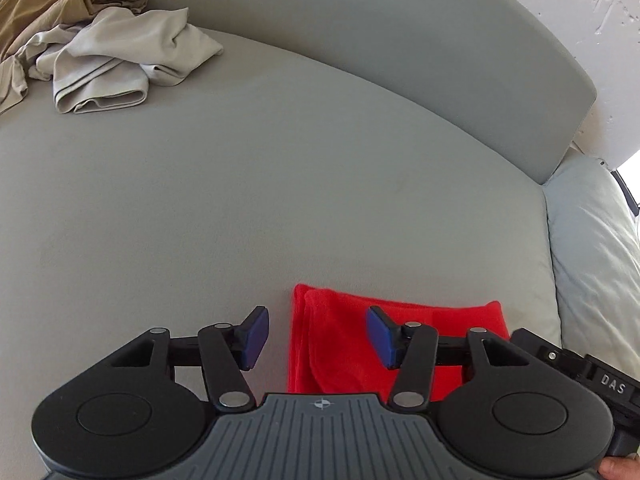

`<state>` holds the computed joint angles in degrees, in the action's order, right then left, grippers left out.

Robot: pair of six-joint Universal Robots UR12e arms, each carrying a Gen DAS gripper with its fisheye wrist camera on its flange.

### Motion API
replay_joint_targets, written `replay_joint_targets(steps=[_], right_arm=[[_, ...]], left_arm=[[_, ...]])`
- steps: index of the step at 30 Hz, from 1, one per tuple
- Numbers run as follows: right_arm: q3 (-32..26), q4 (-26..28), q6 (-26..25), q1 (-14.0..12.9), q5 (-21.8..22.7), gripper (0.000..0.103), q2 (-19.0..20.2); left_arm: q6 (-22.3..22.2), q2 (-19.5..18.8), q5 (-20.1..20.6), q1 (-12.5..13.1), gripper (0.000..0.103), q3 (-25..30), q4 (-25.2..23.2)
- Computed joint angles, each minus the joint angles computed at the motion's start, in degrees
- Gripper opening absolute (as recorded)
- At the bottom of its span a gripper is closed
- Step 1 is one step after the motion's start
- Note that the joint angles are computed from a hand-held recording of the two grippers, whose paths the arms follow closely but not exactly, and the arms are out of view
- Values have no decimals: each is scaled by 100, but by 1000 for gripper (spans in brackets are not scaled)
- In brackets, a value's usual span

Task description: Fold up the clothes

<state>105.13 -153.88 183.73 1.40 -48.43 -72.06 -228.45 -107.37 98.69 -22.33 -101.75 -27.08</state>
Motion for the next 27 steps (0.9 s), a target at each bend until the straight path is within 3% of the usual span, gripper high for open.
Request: replay_joint_targets(steps=[2,4,5,6,10,12,13,14,15,17,19,21,25,26,27], right_arm=[[-140,-46,99,69,41,43,178],[-257,-128,150,144,42,42,335],[-314,-173,172,180,41,20,412],[-312,-358,163,211,-21,9,451],[-262,-758,307,289,-311,9,506],[-262,-745,261,321,-489,10,521],[-263,-736,238,337,-573,11,527],[-280,-638,181,330,-566,13,502],[-298,-540,124,323,-559,17,477],[-272,-447,-1,314,-648,42,367],[-129,-657,-143,313,-860,59,192],[38,-826,-301,284,-904,60,1],[360,-1228,-685,251,-726,58,-291],[440,-1340,-812,251,-679,50,-347],[459,-1275,-951,261,-600,42,-371]], left_arm=[[166,-34,0,14,12,-53,247],[287,-55,92,7,5,-119,513],[337,-65,163,-1,5,-155,658],[397,-86,209,-1,5,-193,835],[672,-214,275,30,6,-305,1511],[584,-240,288,58,11,-222,1124],[410,-217,318,66,22,-214,983],[156,-166,361,69,26,-243,920],[-57,-101,478,49,31,-271,866],[-342,59,823,-32,31,-315,731],[-356,222,1107,-173,31,-337,643],[-219,335,1282,-340,31,-350,790],[136,263,1068,-613,26,-135,668],[191,197,1047,-664,24,-63,539],[247,119,1086,-706,13,-6,415]])
